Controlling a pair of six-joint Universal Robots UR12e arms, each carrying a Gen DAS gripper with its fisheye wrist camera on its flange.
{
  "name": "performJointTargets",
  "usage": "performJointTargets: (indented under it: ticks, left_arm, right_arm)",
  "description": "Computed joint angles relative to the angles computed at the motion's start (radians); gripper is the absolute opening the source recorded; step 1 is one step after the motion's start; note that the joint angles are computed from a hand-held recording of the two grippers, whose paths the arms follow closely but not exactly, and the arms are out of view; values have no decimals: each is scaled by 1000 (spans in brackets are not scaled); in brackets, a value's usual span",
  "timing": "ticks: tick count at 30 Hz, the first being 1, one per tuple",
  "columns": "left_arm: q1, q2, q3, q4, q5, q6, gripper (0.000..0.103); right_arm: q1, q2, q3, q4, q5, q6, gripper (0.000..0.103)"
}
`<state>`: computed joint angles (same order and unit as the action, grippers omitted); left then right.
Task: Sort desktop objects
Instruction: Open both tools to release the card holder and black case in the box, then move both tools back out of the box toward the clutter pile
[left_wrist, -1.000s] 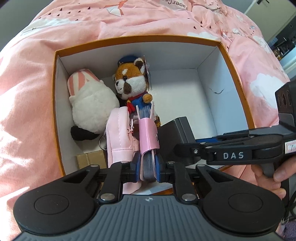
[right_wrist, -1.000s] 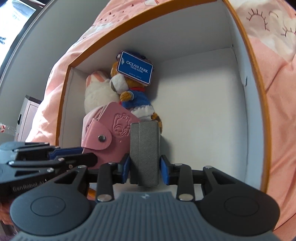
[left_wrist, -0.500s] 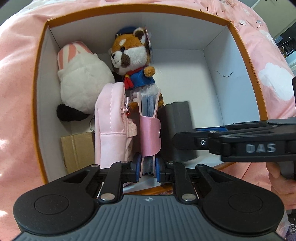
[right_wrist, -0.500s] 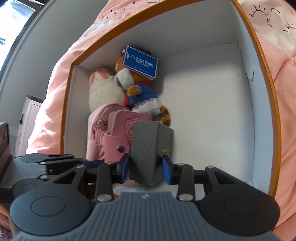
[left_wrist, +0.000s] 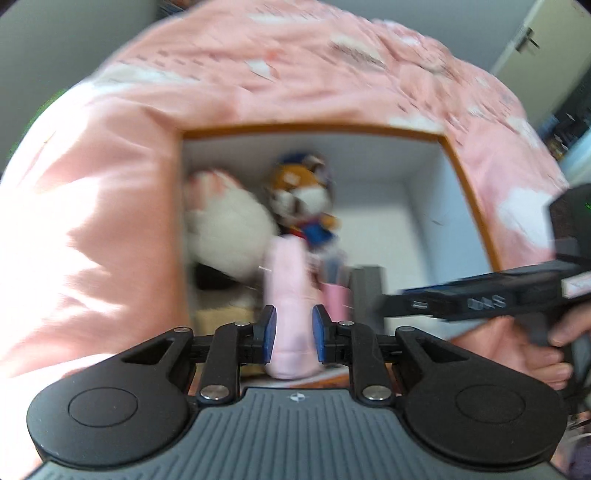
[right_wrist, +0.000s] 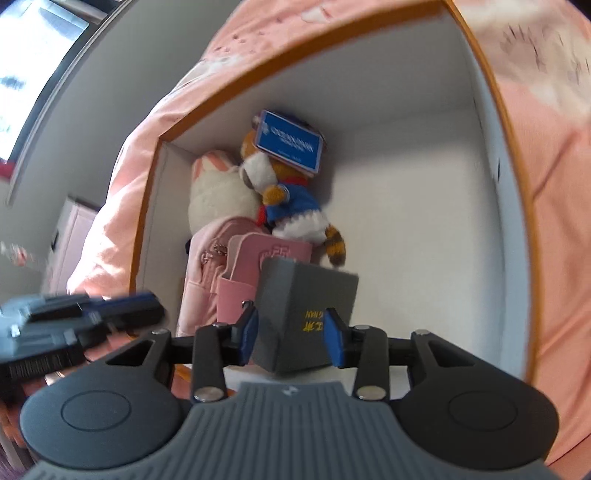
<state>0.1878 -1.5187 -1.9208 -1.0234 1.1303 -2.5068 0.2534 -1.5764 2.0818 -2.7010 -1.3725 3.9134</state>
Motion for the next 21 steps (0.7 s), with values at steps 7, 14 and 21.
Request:
performJointTargets:
  ticks: [7,14,21]
  left_arm:
    - [32,-10,-22,135,55,-120,23]
    - [64,-21,-23,111,26,-164,23]
    - [78,-40,-10,36,-26,-153,23]
  right_arm:
    - [48,43,-137,313,-189,-482,14]
    - [39,118,-212,445,-181,-689,5]
    - [56,140,-223,427,-237,-760,0]
